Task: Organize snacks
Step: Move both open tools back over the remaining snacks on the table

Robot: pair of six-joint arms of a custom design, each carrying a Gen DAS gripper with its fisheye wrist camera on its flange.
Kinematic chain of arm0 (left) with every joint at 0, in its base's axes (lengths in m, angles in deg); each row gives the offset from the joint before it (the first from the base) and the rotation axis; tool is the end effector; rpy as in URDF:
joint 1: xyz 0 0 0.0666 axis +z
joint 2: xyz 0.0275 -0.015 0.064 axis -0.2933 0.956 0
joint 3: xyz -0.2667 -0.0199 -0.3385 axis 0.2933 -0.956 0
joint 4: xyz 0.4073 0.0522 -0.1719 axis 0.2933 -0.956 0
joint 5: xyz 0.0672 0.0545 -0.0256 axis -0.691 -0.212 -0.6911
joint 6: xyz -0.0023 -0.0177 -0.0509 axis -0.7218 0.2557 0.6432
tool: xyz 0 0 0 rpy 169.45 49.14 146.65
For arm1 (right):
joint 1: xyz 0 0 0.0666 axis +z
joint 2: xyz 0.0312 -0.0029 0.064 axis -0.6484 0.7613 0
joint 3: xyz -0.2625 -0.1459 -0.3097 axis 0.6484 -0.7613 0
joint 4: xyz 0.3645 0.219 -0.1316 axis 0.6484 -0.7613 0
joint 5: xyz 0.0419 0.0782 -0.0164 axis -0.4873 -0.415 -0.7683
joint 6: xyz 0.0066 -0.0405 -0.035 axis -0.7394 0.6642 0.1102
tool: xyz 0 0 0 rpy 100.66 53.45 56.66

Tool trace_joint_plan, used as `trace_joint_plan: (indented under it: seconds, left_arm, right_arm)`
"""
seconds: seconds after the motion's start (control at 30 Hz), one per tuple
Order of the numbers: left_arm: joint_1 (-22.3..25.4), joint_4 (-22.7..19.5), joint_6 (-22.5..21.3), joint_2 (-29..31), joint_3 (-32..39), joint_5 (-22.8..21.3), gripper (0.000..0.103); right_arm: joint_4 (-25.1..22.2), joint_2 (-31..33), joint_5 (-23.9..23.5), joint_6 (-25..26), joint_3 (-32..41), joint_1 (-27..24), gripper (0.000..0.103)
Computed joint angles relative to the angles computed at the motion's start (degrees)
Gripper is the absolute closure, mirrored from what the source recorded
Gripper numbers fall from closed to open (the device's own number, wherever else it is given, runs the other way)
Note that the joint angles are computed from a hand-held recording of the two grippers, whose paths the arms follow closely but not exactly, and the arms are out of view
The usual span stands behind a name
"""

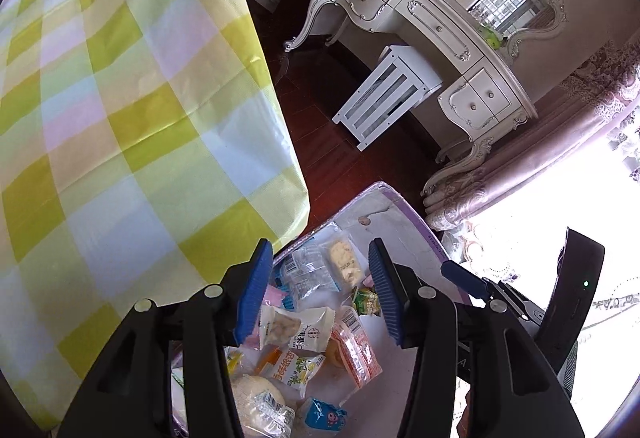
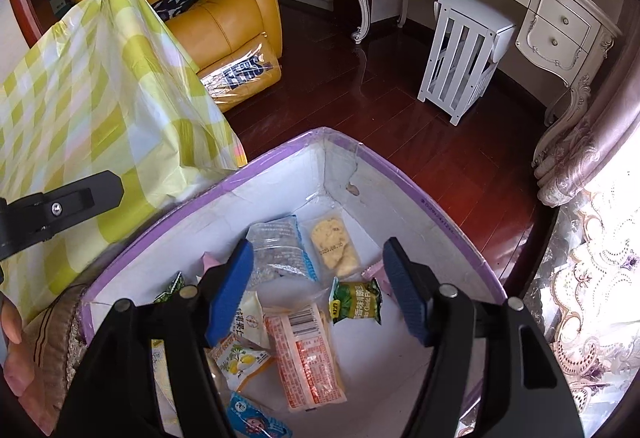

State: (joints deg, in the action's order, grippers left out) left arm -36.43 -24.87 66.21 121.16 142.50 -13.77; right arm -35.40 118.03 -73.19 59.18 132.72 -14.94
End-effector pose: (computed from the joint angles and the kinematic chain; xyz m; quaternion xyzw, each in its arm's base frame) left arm 0.3524 -0.1330 0.4330 -0.0604 0.9316 -0.2458 0.2608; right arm 0.3448 0.1589 0.4199 -0.0622 0.9634 0.0362 0.2582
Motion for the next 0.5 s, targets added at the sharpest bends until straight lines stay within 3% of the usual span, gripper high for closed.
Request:
trace_joint_plan:
  seconds: [0.27, 0.5]
  left_arm:
    - [6.1, -2.29, -3.33, -6.86, -1.26, -7.19, 0.054]
    - [15.19, -5.25, -5.41, -11.3, -1.93, -8.46, 0.054]
  right_arm:
    - [0.63, 1.59, -0.52, -0.87, 3.6, 5.77, 0.032]
    - [0.88, 4.23, 0.19, -1.84, 7.44, 11.67, 0.03]
